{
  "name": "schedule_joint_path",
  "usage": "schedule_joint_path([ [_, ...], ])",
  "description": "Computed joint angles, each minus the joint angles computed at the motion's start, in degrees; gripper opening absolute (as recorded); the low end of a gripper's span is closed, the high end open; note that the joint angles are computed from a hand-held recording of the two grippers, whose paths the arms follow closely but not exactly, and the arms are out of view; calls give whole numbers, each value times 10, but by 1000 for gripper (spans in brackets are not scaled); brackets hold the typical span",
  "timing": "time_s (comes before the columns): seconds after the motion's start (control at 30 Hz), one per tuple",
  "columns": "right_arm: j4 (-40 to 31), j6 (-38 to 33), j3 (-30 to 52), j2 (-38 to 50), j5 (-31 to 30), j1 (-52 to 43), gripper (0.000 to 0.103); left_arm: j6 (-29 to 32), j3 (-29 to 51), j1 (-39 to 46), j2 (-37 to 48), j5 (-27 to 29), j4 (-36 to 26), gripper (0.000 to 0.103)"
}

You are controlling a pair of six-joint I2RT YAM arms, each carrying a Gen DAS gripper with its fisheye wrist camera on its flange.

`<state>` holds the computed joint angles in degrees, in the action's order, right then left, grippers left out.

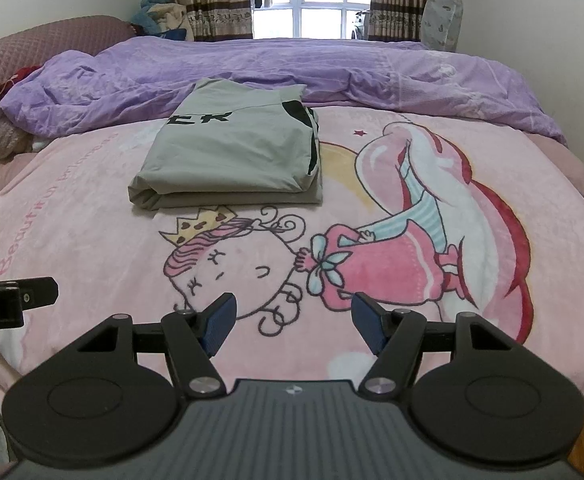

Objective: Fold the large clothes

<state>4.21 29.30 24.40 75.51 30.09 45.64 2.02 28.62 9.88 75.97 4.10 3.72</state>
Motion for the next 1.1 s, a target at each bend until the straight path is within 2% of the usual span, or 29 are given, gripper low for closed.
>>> schedule_joint_path([
  [1.1,6,-3,-3,5,-8,-6,78,-10,-4,-15,-7,-16,-2,103],
])
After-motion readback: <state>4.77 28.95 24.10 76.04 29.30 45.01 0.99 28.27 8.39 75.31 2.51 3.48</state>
